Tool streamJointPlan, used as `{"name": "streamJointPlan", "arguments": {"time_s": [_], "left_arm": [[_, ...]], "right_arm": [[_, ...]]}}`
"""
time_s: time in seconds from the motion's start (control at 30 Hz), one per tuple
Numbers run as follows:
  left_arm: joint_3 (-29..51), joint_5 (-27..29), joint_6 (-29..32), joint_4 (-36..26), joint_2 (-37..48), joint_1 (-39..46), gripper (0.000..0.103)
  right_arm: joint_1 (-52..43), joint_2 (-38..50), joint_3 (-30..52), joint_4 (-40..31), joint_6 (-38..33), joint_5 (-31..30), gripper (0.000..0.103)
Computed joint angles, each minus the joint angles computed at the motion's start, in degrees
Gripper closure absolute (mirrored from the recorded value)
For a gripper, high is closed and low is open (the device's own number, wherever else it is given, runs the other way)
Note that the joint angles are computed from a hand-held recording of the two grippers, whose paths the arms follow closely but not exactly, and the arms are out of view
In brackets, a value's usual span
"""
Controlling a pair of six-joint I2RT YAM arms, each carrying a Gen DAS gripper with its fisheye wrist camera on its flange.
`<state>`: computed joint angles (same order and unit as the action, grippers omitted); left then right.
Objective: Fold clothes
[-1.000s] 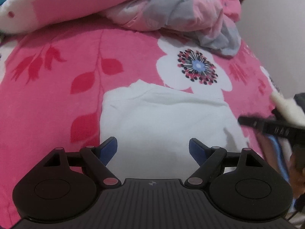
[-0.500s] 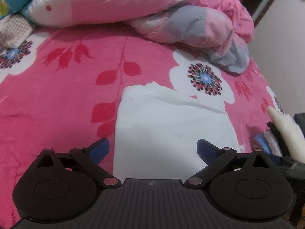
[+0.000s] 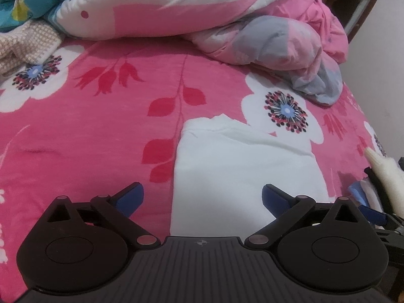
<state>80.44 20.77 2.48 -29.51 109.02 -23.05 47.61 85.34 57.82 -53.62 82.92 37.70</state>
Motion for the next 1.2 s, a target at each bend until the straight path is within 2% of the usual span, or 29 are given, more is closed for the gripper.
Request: {"name": "streamJointPlan", "arguments": {"time_s": [0.13, 0.37, 0.5, 0.6, 0.77, 1.03, 1.2], "left_arm": [[-0.13, -0.11, 0.12, 0.17, -0.01, 0.0, 0.002], [-0.06, -0.75, 0.91, 0.27, 0.53, 0.02, 0.002], [-0.34, -0.98, 0.5, 0.68, 0.52, 0.19, 0.002], [-0.7, -1.15, 0.48, 0.94, 0.37, 0.3, 0.002], [-1.27, -1.44, 0.51, 1.38, 0.03, 0.68, 0.002], [-1.25, -1.5, 0.51, 1.57, 0.05, 1.28, 0.002], [-1.64, -1.77, 0.56, 2.1, -0.19, 1.29, 0.002]], "right_arm": [[-0.25, -0.74, -0.85, 1.38, -1.1, -0.53, 0.0], [0.87, 0.01, -0.45, 0.5, -0.08, 3.2, 0.0], [0.32, -1.42, -1.66, 1.84, -0.83, 2.68, 0.0], [-0.63, -4.37, -4.02, 5.4, -3.55, 0.86, 0.0], [0.69, -3.93, -3.21, 3.99, -2.07, 4.37, 0.0], [-0.62, -7.33, -5.88, 5.28, 2.7, 4.26, 0.0], [-1.69, -6.81, -5.58, 4.8, 1.84, 1.09, 0.0]]}}
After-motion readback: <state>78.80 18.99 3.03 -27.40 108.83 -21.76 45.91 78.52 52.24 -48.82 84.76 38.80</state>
